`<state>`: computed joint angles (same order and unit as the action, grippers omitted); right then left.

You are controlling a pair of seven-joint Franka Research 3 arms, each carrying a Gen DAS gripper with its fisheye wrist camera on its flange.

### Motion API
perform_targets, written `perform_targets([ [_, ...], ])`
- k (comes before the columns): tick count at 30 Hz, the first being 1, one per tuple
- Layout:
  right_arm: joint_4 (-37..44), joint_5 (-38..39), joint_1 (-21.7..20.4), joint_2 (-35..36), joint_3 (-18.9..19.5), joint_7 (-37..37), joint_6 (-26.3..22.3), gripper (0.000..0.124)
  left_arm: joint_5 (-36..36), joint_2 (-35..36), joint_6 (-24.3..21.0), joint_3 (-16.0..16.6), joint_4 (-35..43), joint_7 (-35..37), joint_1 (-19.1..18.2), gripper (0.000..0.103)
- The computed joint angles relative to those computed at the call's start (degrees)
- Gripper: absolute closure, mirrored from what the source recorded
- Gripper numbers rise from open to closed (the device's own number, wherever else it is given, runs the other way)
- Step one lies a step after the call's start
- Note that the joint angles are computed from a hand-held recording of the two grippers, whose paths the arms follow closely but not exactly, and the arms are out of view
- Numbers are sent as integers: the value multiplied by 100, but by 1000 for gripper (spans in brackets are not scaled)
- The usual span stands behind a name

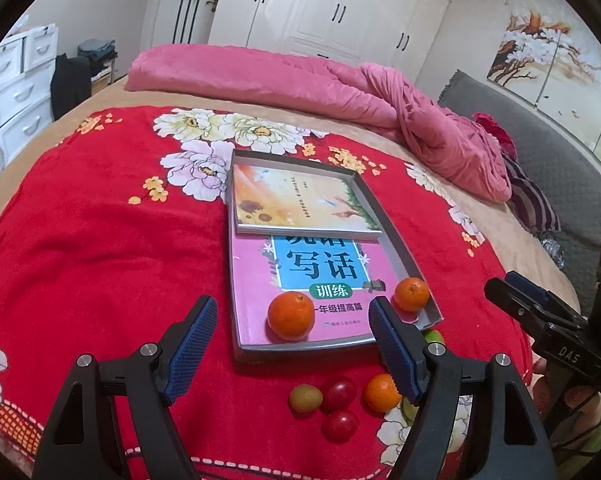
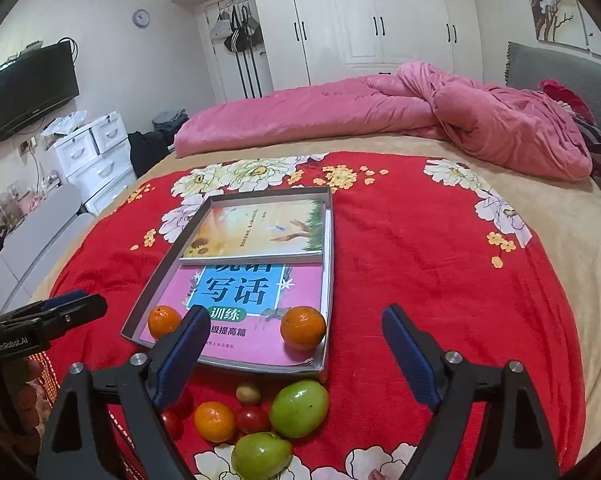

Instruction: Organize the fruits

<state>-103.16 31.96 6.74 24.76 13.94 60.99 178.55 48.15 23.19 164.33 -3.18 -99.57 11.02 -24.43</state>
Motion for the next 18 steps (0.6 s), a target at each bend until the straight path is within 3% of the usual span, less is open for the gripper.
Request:
perform_targets([
  [18, -305, 495, -438, -279, 607, -613, 189, 30, 271, -246, -89, -120, -170, -124, -32, 24],
])
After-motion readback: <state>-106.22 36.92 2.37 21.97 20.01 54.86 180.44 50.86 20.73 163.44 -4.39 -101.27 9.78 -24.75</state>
